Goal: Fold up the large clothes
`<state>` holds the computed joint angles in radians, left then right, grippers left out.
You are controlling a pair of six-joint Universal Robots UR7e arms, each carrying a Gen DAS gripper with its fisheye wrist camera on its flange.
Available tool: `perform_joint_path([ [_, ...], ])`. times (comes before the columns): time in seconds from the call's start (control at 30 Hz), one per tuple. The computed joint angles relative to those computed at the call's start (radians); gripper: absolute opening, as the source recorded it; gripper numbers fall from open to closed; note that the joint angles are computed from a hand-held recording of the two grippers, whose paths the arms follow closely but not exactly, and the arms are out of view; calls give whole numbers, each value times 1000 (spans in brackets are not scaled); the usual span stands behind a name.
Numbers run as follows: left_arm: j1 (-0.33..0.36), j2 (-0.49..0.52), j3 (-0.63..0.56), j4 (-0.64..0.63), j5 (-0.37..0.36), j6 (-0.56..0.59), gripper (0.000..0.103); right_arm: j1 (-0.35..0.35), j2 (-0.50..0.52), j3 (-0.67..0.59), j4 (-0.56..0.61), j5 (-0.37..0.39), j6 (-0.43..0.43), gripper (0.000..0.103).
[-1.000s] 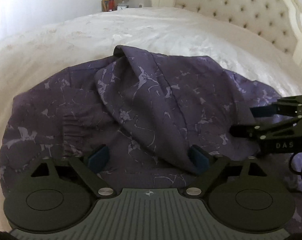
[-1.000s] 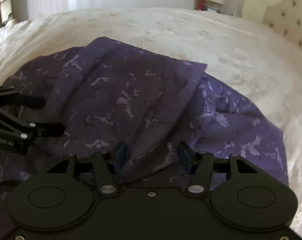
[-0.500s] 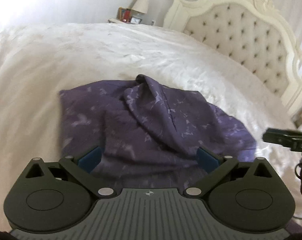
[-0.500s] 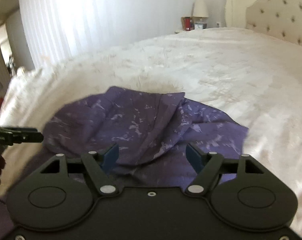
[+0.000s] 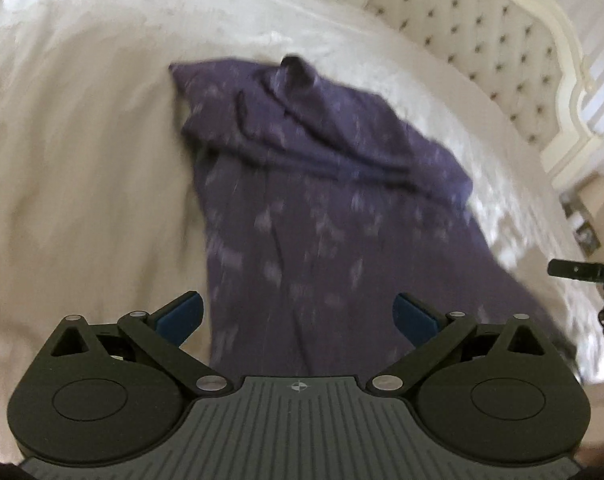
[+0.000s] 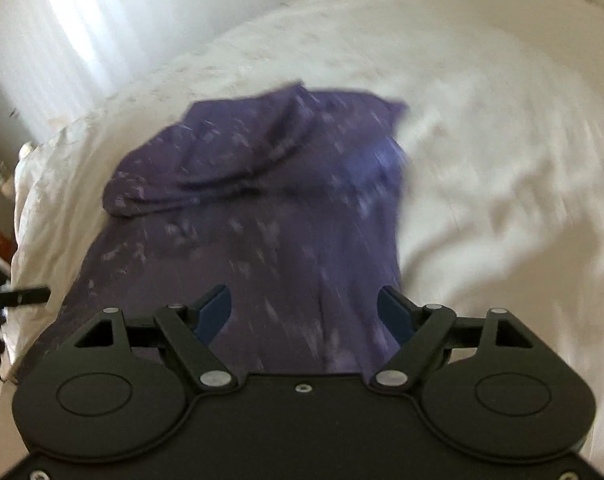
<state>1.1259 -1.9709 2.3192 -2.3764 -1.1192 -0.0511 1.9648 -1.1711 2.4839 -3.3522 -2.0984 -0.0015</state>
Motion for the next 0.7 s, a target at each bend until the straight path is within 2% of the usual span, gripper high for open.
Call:
perform_joint_path([
  [0.13, 0, -62, 17, 102, 11, -68, 103, -36, -60, 67, 19, 15, 125, 82],
  [0.33, 23, -116, 45, 181, -23, -147, 103, -122, -114, 166, -4, 101, 240, 85],
  [0.47, 58, -126, 74, 146, -75, -183, 103, -186, -111, 212, -84, 181, 260, 86],
  [0.7, 118, -109, 106, 39, -148, -193, 103, -269, -94, 244, -133, 314, 236, 96],
])
